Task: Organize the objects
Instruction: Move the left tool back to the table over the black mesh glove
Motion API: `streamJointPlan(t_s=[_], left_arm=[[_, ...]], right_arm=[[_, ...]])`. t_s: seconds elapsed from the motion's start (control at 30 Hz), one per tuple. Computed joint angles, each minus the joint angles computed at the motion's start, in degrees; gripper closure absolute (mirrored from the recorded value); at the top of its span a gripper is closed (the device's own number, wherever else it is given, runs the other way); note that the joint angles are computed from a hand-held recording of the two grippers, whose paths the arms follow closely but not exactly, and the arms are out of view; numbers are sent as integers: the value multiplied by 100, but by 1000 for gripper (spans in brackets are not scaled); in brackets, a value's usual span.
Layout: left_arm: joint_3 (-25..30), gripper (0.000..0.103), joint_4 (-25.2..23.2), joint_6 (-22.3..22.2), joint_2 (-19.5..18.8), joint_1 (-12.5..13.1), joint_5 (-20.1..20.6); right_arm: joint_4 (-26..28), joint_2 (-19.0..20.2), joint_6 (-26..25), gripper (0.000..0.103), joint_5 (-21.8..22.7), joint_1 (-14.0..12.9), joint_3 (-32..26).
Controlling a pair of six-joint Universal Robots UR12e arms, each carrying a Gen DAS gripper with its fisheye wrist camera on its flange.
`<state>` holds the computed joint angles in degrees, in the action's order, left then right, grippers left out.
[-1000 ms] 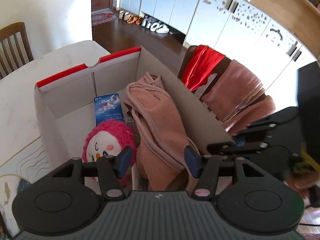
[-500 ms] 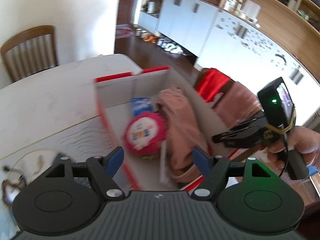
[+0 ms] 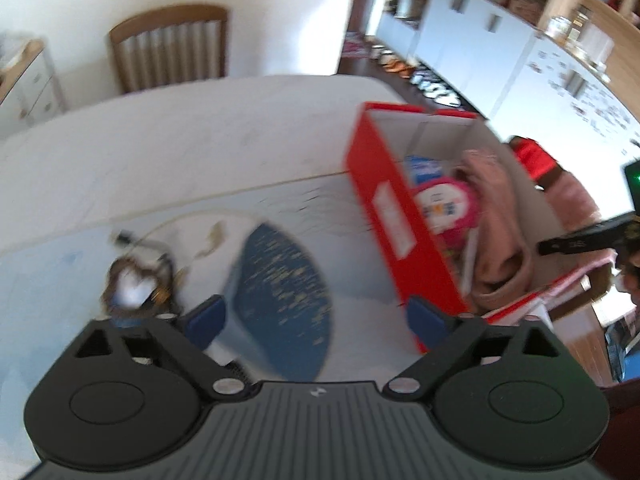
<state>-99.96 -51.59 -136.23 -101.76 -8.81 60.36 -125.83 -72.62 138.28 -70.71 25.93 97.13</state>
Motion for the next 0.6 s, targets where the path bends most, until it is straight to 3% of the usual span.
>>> streamJointPlan(t_s=[0.17, 0.4, 0.6], left_arm=[[-46, 0, 301, -363, -128, 165, 327], [-142, 0, 1097, -611, -409, 243, 1336], [-88, 0, 1013, -828, -616, 365, 1557]], right_arm=[[33, 4, -40, 100, -5, 10, -22], [52, 15, -98, 100, -17, 13, -47], [63, 19, -117, 100, -28, 20, -58]])
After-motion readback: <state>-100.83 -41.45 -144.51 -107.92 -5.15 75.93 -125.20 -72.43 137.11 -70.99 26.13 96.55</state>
